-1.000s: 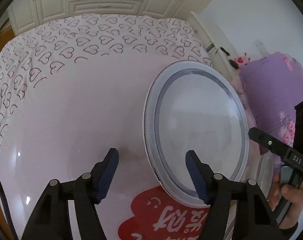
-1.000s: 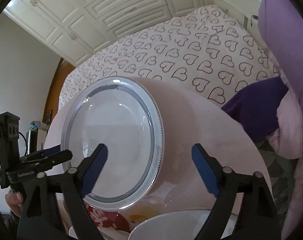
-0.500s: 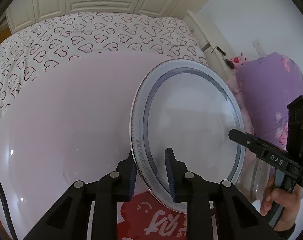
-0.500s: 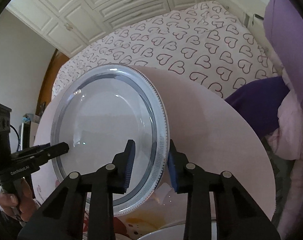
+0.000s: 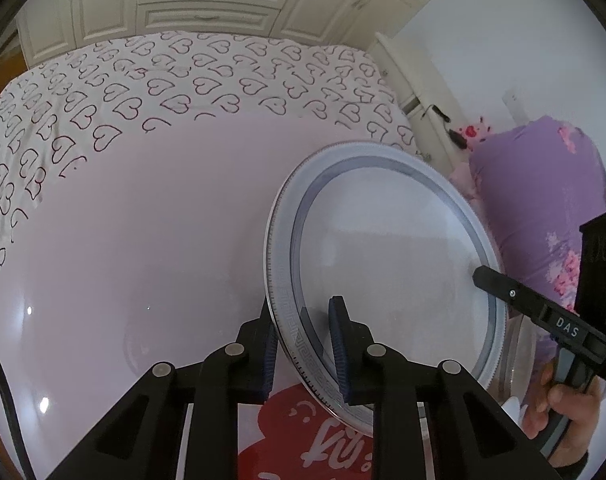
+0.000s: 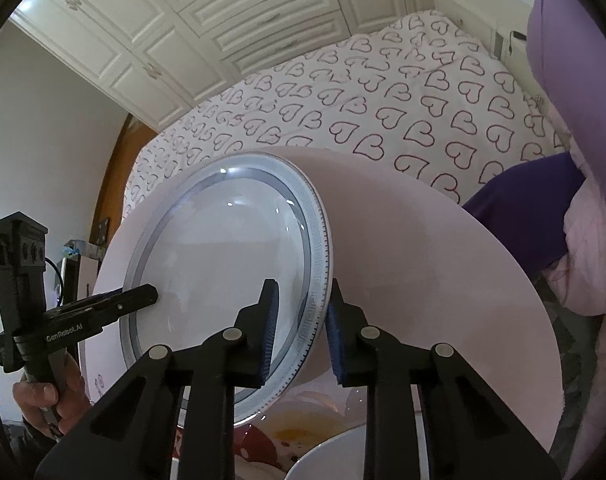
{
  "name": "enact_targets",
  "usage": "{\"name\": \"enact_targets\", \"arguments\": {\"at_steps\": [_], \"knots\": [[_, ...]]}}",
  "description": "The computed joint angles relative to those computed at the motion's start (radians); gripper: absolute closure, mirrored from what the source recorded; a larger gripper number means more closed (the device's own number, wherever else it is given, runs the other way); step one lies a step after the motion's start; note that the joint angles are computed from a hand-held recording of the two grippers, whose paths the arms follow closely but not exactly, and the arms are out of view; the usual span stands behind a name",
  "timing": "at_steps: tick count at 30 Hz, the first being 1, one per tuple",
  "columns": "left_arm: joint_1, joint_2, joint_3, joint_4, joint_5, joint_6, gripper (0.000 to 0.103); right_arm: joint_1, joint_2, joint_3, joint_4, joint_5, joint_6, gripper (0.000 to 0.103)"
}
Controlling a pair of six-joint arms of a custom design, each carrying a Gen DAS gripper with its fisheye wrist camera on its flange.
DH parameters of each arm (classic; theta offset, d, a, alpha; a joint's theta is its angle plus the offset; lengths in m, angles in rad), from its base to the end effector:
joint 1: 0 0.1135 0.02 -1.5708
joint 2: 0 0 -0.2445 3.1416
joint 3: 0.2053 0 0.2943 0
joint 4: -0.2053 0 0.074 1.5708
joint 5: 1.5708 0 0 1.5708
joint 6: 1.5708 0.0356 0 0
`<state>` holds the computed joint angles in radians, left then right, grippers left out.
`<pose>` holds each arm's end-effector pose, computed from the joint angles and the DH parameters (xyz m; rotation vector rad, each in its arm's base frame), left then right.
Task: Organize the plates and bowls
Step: 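Lift and carry the stacked plates with both grippers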
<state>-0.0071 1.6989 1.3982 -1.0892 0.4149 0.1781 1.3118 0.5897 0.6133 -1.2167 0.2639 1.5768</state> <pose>0.3633 -0.0169 0.2231 0.3201 2.8542 -0.5800 0.0457 0.1362 0.2155 0.4395 2.7609 0.4831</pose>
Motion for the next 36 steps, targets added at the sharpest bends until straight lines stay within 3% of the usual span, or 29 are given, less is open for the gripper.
{"name": "enact_targets", "arguments": {"at_steps": [23,30,36], "knots": [[0.130,-0.181,-0.072,-0.090,0.088,0.102,0.086,0.261,0.162,0.146,-0.048,0.191,0.222,0.080],[0.276,-0.259,-0.045,-0.237,0.164,0.256,0.088,0.388,0.316,0.305,-0.115,0.294,0.331,0.080],[0.488,-0.285,0.033,-0.452,0.232,0.500,0.088,0.490,0.497,0.488,-0.186,0.376,0.418,0.080]]}}
